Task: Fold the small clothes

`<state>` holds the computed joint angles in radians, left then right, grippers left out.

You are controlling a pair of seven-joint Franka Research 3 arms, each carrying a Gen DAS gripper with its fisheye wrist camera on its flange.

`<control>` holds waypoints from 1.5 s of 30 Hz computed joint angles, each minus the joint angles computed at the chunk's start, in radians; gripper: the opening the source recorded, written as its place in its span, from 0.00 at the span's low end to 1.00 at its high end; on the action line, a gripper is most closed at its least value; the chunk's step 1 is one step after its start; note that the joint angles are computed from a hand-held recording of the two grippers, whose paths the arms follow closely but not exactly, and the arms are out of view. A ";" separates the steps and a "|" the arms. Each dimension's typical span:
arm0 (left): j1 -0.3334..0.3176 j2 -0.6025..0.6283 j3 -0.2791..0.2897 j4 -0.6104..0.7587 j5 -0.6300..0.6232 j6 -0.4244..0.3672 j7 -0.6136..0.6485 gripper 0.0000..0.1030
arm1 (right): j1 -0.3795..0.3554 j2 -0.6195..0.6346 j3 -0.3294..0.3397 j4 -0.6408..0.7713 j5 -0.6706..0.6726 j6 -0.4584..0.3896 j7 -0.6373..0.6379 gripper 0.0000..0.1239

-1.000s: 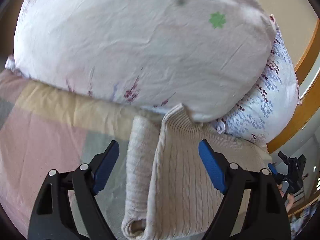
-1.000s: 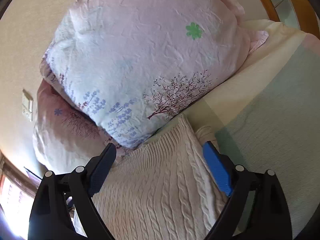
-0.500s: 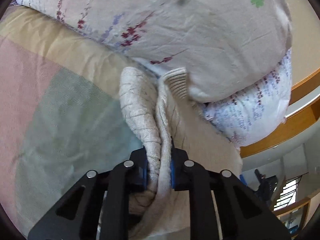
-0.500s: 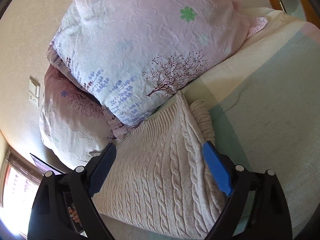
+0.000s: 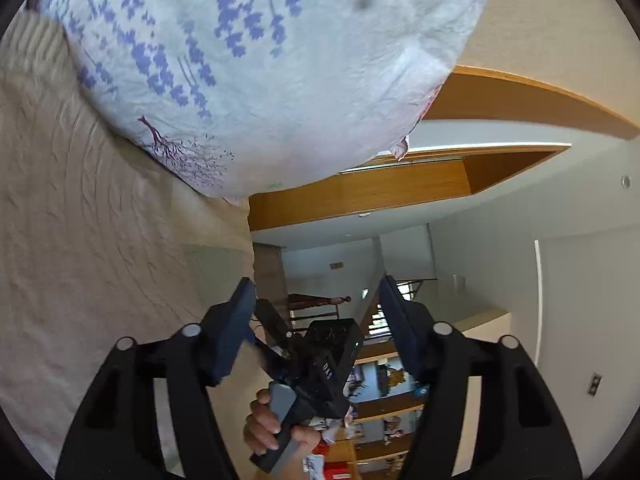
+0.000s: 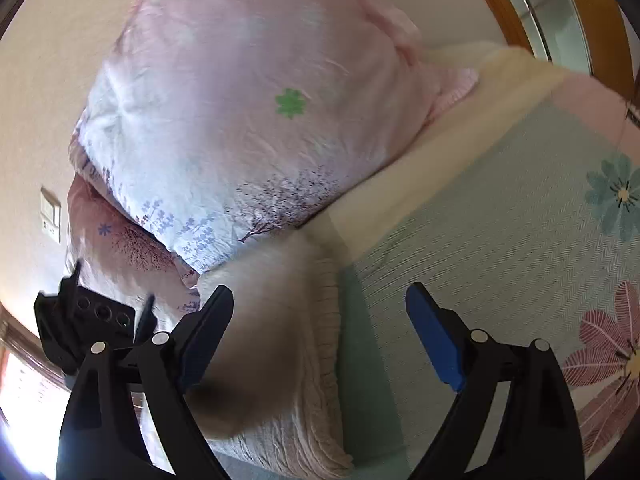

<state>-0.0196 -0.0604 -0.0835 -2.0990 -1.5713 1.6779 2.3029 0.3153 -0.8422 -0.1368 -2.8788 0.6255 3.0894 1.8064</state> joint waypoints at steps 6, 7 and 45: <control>0.030 -0.232 -0.014 -0.146 0.352 0.492 0.118 0.88 | 0.212 0.026 -0.269 0.098 0.056 -0.143 -0.193 0.77; 0.029 -0.239 -0.017 -0.162 0.426 0.520 0.092 0.88 | 0.247 0.053 -0.306 0.129 0.074 -0.188 -0.221 0.77; -0.183 -0.688 0.169 -0.573 0.665 0.696 0.446 0.71 | 0.083 0.291 0.195 0.239 0.178 -0.183 -0.089 0.10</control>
<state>-0.2025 -0.7486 0.0854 -2.6720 -0.9065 2.3736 2.7490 0.3986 -0.5516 0.0579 -2.6394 0.8039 2.9064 1.7175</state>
